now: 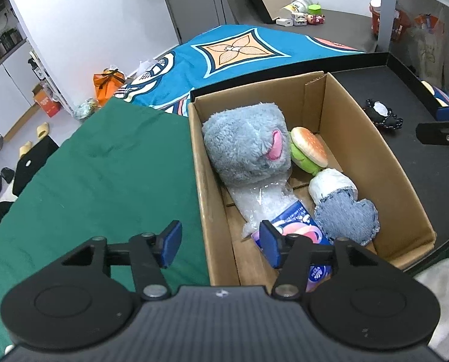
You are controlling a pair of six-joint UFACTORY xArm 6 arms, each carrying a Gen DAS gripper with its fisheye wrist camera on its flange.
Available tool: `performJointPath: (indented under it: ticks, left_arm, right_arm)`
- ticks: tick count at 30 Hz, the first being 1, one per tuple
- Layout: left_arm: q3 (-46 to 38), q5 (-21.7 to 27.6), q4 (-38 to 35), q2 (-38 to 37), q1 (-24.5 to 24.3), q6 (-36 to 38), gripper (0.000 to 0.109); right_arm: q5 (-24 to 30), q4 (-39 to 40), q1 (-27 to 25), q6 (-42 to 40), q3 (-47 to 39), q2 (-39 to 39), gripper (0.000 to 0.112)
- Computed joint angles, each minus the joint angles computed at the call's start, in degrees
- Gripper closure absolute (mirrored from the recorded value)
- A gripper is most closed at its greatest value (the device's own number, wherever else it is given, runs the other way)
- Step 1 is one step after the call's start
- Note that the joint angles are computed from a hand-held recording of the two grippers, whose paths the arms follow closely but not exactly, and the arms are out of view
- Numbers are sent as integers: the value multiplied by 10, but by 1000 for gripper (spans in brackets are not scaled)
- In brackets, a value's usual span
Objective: Organize soft objects
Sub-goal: 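Move the right gripper back toward the black-and-white plush on the tray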
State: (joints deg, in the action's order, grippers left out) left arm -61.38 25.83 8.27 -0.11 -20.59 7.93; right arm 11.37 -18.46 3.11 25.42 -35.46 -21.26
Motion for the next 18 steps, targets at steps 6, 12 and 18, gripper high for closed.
performJointPath:
  ticks: [6, 12, 18]
  left_arm:
    - [-14, 6, 55, 11, -7, -44, 44]
    - [-31, 13, 96, 25, -15, -83, 41]
    - [-53, 26, 132, 44, -23, -113, 41]
  right_arm:
    - [-14, 40, -19, -34, 7, 8, 52]
    - [-28, 90, -36, -80, 8, 25, 48]
    - [-41, 162, -47, -138, 5, 48, 47]
